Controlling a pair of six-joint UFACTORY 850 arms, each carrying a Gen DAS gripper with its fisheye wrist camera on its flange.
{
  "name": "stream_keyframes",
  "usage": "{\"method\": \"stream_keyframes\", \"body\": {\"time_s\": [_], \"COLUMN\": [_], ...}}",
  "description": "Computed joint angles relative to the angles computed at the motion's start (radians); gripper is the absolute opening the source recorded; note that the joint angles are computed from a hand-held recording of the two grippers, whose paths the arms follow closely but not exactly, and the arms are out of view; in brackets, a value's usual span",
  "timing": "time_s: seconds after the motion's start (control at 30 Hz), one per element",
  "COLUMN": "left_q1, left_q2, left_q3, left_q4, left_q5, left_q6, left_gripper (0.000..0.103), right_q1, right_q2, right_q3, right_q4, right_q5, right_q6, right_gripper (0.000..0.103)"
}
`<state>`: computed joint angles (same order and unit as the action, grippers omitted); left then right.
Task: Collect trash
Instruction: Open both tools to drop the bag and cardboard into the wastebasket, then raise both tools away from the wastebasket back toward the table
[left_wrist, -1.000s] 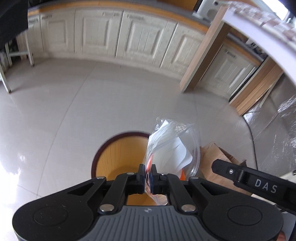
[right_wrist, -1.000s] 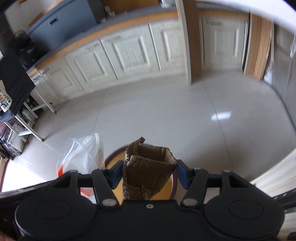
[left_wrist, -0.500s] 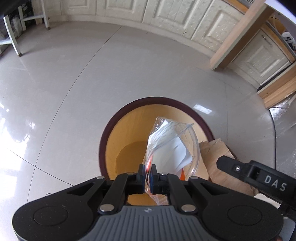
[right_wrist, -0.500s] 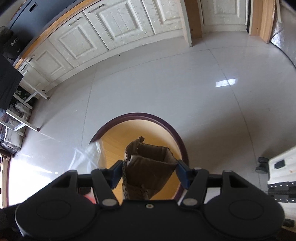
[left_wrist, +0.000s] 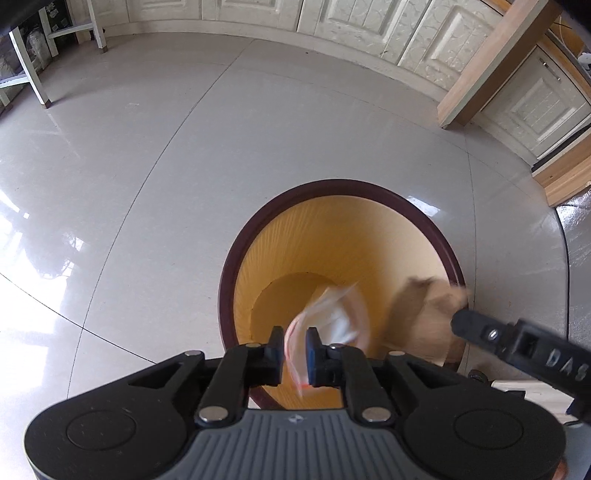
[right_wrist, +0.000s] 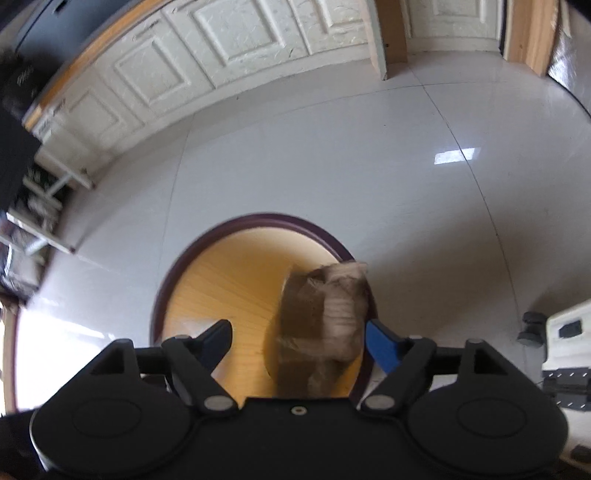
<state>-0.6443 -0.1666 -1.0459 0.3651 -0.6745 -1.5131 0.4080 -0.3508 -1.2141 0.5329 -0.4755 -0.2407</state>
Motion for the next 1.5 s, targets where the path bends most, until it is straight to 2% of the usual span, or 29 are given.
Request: {"method": "stream_keyframes", "body": {"time_s": [0.2,0.43,0.53,0.6,0.83,1.1,1.23,1.5], "left_q1": [0.002,-0.009,-0.013,-0.019,-0.040,-0.074,-0.105,-0.200], "left_q2": [-0.011,0.003,0.005,0.015,0.044,0.133,0.171,0.238], "left_q3": [-0.017,-0.018,-0.021,-0.013,0.000,0.031,0.028,0.003], "left_q4": [-0.002,0.004,-0.003,0.006,0.011,0.044,0.063,0.118], "left_q5": [-0.028,-0.061,-0.067,-0.072,-0.121,-0.205,-0.259,-0.378], "left_q6": [0.021,0.028,0.041,0.029,0.001,-0.062,-0.066,-0.114], "left_gripper": [0.027,0.039,0.051,0.061,0.077,0.099,0.103,0.103], "right_q1": [0.006,0.016,0.019,0.018,0.017,0.035,0.047,0.088], "right_q2": [-0.003,0.005,0.015,0.023,0.053,0.109,0.165,0.313], "right_q3": [-0.010,-0.009,-0.001,0.005,0.027,0.051,0.073,0.134], "right_q4": [-0.035,-0.135,-0.182,-0.191,-0.291,-0.452,-0.502,-0.636], "right_q5": [-0.032,-0.051,-0.052,-0.054,-0.055,-0.067,-0.074,-0.105], "right_q6": [-0.008,0.061,0.088,0.093,0.192,0.328,0.361,0.455], "right_gripper": [0.085,0.090,0.092,0.097,0.103,0.103,0.103,0.103]}}
